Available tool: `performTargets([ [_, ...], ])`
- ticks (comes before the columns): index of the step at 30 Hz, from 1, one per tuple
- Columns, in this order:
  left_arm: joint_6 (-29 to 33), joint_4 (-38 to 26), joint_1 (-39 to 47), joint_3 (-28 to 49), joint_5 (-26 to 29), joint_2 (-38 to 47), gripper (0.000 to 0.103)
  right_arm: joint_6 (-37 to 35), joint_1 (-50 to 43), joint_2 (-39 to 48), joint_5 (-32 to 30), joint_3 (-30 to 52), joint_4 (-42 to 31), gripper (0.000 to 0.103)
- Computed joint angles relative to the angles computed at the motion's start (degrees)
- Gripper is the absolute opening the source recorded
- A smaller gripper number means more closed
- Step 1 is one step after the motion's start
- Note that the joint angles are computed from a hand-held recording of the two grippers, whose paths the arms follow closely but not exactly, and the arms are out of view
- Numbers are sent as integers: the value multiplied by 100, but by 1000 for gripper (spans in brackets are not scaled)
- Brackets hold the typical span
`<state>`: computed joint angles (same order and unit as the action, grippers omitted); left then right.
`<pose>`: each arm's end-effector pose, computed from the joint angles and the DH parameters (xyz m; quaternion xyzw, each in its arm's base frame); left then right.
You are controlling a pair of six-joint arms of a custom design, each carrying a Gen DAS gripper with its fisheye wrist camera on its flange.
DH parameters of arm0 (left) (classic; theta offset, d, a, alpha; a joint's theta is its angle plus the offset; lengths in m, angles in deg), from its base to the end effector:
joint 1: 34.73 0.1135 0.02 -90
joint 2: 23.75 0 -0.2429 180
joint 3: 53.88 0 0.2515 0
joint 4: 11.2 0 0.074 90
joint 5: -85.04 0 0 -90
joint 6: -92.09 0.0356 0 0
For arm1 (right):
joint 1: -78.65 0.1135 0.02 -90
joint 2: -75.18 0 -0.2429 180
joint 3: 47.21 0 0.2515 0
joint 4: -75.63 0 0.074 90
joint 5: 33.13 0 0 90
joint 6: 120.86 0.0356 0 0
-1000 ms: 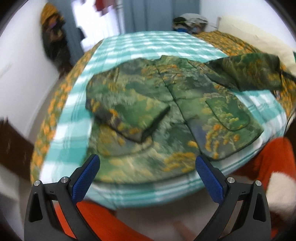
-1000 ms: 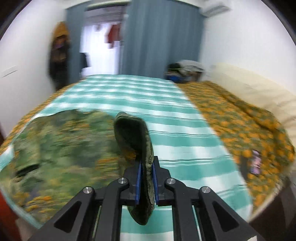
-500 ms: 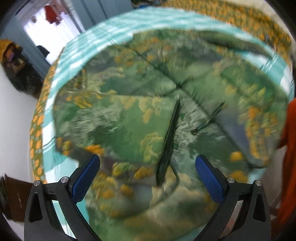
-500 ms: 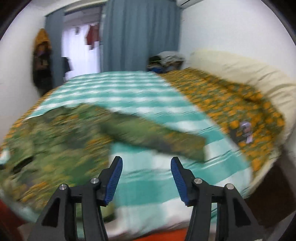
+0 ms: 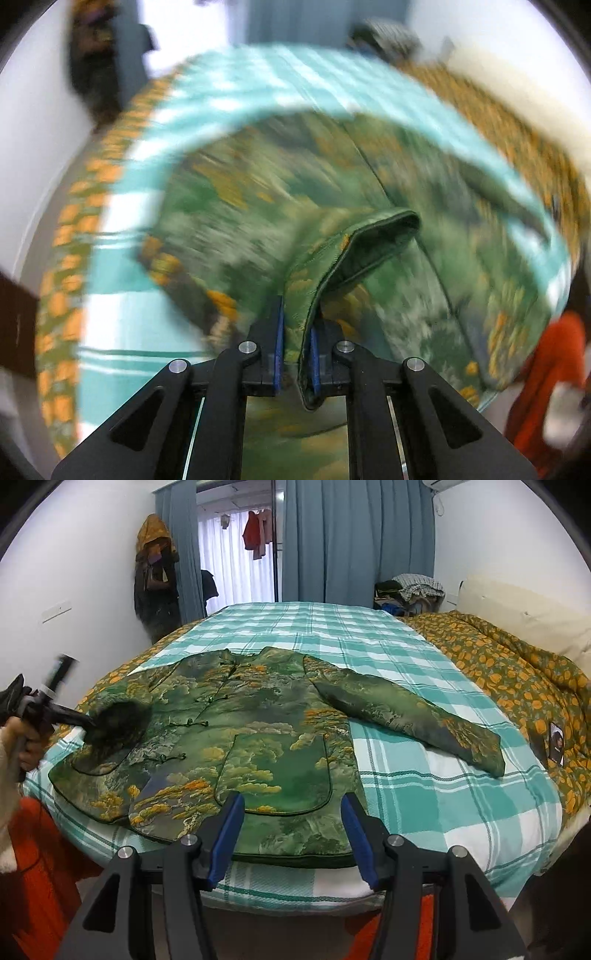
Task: Fold large clothes
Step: 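Grasp the other sleeve with the left gripper and pull it outward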
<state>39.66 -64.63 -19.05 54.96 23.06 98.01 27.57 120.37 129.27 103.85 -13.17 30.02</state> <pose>0.4236 0.1015 0.1672 0.2290 0.9230 -0.1227 0.2839 0.1325 0.0833 0.1345 0.2134 0.8748 -0.1018 0.4229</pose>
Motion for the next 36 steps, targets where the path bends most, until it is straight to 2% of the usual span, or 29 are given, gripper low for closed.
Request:
performTargets([
  [2, -270, -341, 561, 824, 299, 142, 10, -56, -108, -139, -16, -39, -31, 55],
  [4, -729, -657, 1100, 2058, 351, 654, 15, -152, -246, -268, -23, -94, -38, 55],
  [8, -1806, -1001, 1943, 4370, -215, 1939, 25, -453, -733, -728, -314, -325, 112, 55],
  [9, -1989, -1156, 2135, 4826, -279, 2234, 34, -528, -875, -865, -404, -383, 134, 55],
  [10, -2086, -1238, 2266, 4994, -288, 2366, 37, -601, -1030, -1034, -505, -454, 136, 55],
  [12, -2152, -1103, 2502, 4550, -218, 2252, 52, -934, -1666, -1550, -944, -671, 134, 56],
  [14, -1829, -879, 2626, 3292, -32, 1713, 62, -1406, -2558, -1931, -1617, -883, 195, 57],
  [16, -1283, -1144, 2622, 2530, 300, 1441, 71, -1853, -3370, -1992, -2289, -1023, 344, 67],
  [18, -682, -1502, 2455, 1760, 538, 1227, 79, -2335, -4361, -1679, -3198, -1163, 735, 67],
  [21, -162, -1682, 1942, 730, 547, 1006, 82, -2987, -5514, -603, -4494, -1251, 1745, 67],
  [23, -140, -1389, 1501, 226, 327, 966, 82, -3233, -5846, 182, -4898, -1237, 2430, 67],
  [26, -192, -1018, 1056, -141, 42, 1078, 82, -3654, -6185, 1839, -5477, -976, 3571, 67],
  [28, -224, -776, 912, -370, -133, 1059, 82, -3822, -6322, 2757, -5887, -759, 4062, 67],
  [29, -181, -723, 904, -470, -170, 998, 79, -3791, -6311, 3065, -5958, -686, 4232, 67],
  [31, -94, -619, 857, -775, -256, 796, 53, -3701, -6306, 3422, -6165, -646, 4550, 67],
  [32, -30, -719, 865, -787, -268, 772, 32, -3640, -6213, 3499, -6247, -640, 4660, 66],
  [33, -28, -721, 870, -844, -285, 729, 24, -3638, -6074, 3486, -6172, -621, 4646, 52],
  [34, -52, -718, 860, -834, -284, 733, 21, -3644, -5967, 3463, -6090, -598, 4601, 35],
  [36, -93, -850, 886, -752, -236, 741, 16, -3570, -5720, 3289, -5908, -628, 4509, 18],
])
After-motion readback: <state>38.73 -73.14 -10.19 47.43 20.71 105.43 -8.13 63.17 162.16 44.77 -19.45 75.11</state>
